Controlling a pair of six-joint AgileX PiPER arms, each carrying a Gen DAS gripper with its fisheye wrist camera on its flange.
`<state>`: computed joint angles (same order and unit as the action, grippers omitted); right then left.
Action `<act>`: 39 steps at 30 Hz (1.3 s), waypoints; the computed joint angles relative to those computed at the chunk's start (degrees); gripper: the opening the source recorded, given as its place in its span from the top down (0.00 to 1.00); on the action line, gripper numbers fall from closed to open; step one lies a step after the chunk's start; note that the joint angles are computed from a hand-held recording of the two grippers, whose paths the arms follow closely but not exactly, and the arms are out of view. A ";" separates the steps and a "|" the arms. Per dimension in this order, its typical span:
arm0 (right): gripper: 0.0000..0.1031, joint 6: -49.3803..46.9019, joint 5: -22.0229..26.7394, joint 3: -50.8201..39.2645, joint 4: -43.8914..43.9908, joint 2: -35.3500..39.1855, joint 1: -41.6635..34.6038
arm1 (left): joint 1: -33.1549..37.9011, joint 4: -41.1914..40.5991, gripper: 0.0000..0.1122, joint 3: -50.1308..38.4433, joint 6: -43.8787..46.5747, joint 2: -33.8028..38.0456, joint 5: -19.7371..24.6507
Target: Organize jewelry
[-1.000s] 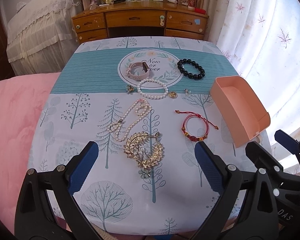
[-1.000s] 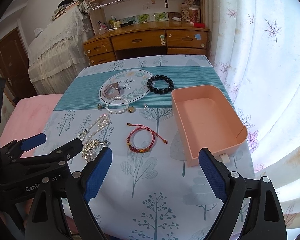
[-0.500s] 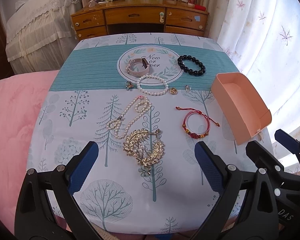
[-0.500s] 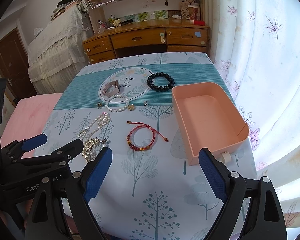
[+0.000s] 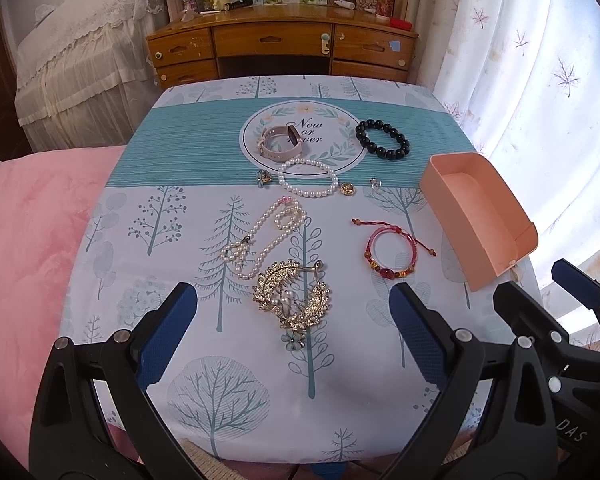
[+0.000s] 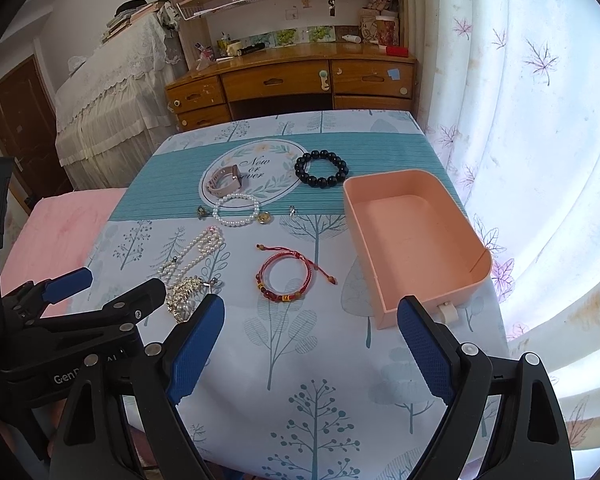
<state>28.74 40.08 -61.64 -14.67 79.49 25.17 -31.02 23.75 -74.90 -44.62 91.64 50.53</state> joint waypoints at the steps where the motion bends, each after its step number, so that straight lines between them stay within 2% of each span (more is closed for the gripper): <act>1: 0.13 0.69 -0.04 0.08 -0.69 -0.17 0.39 | -0.08 0.22 0.14 0.17 -0.23 -0.25 0.05; 18: 0.13 10.96 5.80 0.46 -10.12 -6.72 7.77 | -4.30 5.61 0.14 2.07 -5.66 -6.83 3.66; 35: 0.13 21.05 18.36 -2.31 -20.80 -12.41 21.68 | -8.90 10.02 0.14 3.79 -11.20 -14.80 8.26; 39: 0.13 20.53 19.09 -3.72 -21.14 -12.22 22.85 | -9.07 10.89 0.14 2.19 -10.92 -14.94 10.50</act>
